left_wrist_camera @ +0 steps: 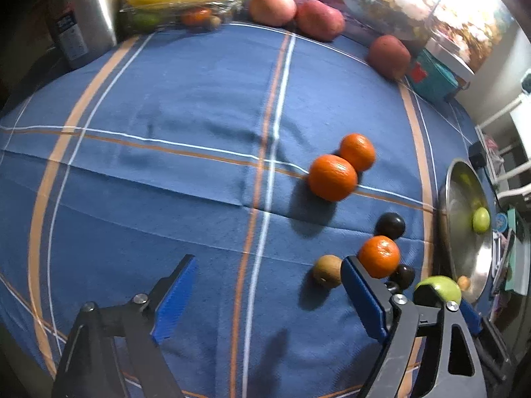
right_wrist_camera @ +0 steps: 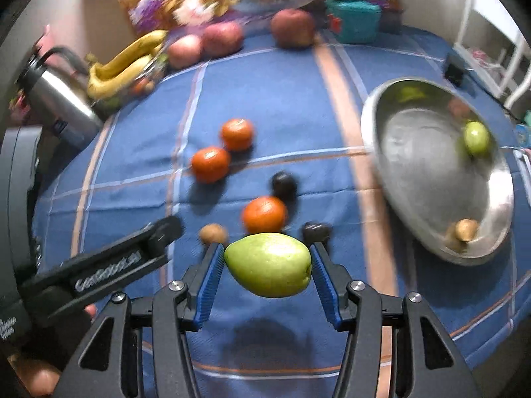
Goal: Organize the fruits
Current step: 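Close right tool on the green pear while left tool closes on the kiwi, then carry the green pear and kiwi over the steel plate with both tools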
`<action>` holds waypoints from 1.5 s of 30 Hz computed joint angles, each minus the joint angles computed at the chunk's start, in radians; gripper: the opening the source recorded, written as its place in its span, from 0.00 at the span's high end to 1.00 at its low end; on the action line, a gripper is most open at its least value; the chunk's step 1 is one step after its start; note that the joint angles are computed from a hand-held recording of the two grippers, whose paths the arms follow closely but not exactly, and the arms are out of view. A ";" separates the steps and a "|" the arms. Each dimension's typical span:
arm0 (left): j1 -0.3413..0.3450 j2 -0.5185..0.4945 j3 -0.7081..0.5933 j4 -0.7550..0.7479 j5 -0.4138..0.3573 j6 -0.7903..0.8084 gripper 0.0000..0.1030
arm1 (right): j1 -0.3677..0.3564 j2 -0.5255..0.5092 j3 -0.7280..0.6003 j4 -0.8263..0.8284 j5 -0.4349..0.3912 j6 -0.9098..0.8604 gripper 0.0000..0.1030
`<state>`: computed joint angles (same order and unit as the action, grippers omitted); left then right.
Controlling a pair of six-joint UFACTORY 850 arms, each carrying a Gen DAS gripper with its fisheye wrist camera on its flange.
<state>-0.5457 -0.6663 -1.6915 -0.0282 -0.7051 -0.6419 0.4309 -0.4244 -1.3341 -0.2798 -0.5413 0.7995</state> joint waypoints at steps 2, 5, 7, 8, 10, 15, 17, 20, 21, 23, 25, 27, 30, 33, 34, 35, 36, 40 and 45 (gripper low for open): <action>-0.006 -0.008 -0.010 -0.021 0.000 0.018 0.23 | -0.015 0.011 0.013 -0.003 0.005 0.028 0.47; -0.008 -0.016 -0.018 -0.072 0.006 0.069 0.33 | -0.046 0.035 0.043 0.039 0.027 0.023 0.47; -0.014 -0.019 -0.024 -0.087 0.006 0.085 0.40 | -0.055 0.041 0.048 0.025 0.024 0.045 0.47; -0.018 -0.024 -0.031 -0.089 0.006 0.088 0.44 | -0.058 0.042 0.051 0.024 0.027 0.049 0.47; -0.024 -0.036 -0.051 -0.093 -0.001 0.097 0.50 | -0.065 0.042 0.053 0.037 0.036 0.040 0.47; -0.034 -0.062 -0.086 -0.100 -0.013 0.104 0.61 | -0.070 0.043 0.054 0.048 0.039 0.021 0.47; -0.032 -0.066 -0.087 -0.113 -0.010 0.114 0.65 | -0.072 0.043 0.055 0.050 0.040 0.018 0.47; -0.032 -0.077 -0.100 -0.126 -0.012 0.127 0.73 | -0.072 0.042 0.054 0.052 0.040 0.017 0.47; -0.041 -0.073 -0.090 -0.119 -0.005 0.117 0.73 | -0.074 0.045 0.058 0.056 0.042 0.014 0.47; -0.047 -0.069 -0.079 -0.117 0.011 0.112 0.73 | -0.076 0.044 0.058 0.063 0.043 0.008 0.47; -0.045 -0.061 -0.066 -0.123 0.029 0.114 0.73 | -0.078 0.043 0.058 0.069 0.045 0.004 0.47; -0.044 -0.048 -0.057 -0.117 0.043 0.103 0.73 | -0.079 0.043 0.059 0.073 0.049 0.000 0.47; -0.040 -0.032 -0.042 -0.100 0.063 0.085 0.73 | -0.080 0.044 0.060 0.077 0.053 -0.003 0.47; -0.043 -0.019 -0.035 -0.082 0.084 0.055 0.73 | -0.080 0.046 0.063 0.080 0.058 -0.004 0.47; -0.041 -0.020 -0.039 -0.078 0.087 0.051 0.73 | -0.080 0.046 0.063 0.083 0.059 -0.006 0.47; -0.042 -0.017 -0.037 -0.073 0.094 0.045 0.73 | -0.081 0.047 0.064 0.082 0.061 -0.003 0.47; -0.039 -0.020 -0.037 -0.072 0.103 0.048 0.73 | -0.082 0.049 0.066 0.081 0.063 -0.001 0.47; -0.040 -0.008 -0.026 -0.057 0.129 0.041 0.73 | -0.092 0.063 0.078 0.038 0.069 0.059 0.47; -0.044 -0.019 -0.053 -0.058 0.148 0.077 0.73 | -0.111 0.086 0.100 -0.141 0.036 0.263 0.47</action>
<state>-0.5893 -0.6856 -1.7447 -0.0858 -0.5570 -0.5644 0.3201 -0.3382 -1.2340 -0.4211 -0.5053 1.0621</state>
